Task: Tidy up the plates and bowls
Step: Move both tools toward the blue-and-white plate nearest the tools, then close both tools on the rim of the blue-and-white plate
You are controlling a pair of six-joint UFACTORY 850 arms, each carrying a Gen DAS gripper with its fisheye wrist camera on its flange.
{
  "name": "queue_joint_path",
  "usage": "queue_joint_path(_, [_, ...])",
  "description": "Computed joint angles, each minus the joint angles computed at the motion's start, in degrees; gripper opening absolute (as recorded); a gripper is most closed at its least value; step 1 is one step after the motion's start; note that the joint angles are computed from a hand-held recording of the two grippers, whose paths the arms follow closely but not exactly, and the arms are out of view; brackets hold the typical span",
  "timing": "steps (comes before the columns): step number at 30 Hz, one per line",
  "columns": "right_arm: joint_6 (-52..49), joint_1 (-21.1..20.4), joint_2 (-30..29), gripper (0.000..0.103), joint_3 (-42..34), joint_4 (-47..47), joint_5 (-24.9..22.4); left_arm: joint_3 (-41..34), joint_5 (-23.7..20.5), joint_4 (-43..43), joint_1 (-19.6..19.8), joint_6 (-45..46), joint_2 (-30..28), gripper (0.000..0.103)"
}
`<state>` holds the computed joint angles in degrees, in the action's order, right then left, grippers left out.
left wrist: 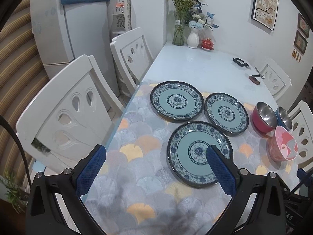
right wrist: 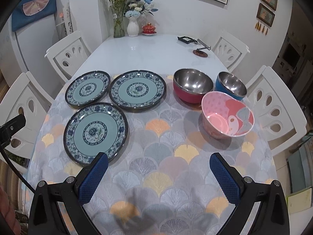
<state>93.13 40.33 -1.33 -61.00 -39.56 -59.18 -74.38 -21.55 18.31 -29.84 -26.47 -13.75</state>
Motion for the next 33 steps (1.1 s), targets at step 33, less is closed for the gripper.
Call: queue_joint_path(33, [-28.4,-16.0,-13.6,0.086,-5.3,20.4,20.3,-15.8,-10.4,-18.7,1.7,21.0,-20.4,0.087])
